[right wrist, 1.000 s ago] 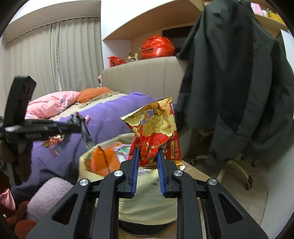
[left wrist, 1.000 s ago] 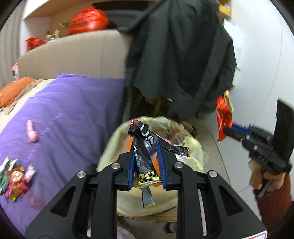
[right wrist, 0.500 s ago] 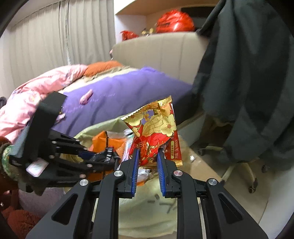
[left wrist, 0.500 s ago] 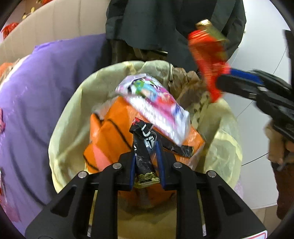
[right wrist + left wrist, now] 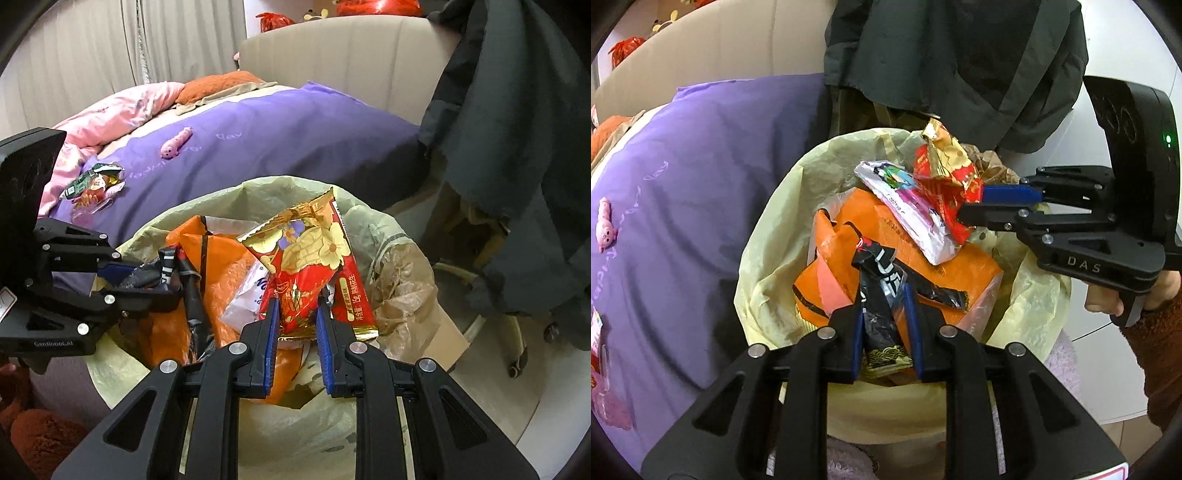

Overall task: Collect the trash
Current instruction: 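Release the black and red-gold wrappers into the yellow trash bag with both grippers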

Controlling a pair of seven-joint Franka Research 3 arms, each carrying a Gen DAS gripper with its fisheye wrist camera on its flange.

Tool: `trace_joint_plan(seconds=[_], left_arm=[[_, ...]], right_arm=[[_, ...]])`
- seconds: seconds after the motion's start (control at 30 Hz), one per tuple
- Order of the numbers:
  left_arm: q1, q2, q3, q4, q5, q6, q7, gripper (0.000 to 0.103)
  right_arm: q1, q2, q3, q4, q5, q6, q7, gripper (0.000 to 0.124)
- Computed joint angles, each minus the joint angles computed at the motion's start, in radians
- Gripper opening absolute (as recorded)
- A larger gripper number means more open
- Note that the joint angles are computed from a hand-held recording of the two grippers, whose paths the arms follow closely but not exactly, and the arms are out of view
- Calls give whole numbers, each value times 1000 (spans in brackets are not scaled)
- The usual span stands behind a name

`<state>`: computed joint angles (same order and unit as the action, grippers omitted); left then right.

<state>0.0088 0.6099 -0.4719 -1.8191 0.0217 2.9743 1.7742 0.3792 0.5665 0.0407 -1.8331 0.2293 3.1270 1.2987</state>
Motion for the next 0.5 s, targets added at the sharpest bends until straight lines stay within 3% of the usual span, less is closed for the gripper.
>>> trace_joint_plan(seconds=[0.17,0.37,0.5], left_arm=[[-20,12,24,16,20,25,-24,19],[19,8,-13,1,14,36,-24,19],[72,13,-67,-9,-8,43,-9,19]], right_arm=[[56,-27,-59,-45,-21,16,25,20],[61,-50,-64,-92,-11,61,39,20],[54,-56,-56,-101,-6,70,35,20]])
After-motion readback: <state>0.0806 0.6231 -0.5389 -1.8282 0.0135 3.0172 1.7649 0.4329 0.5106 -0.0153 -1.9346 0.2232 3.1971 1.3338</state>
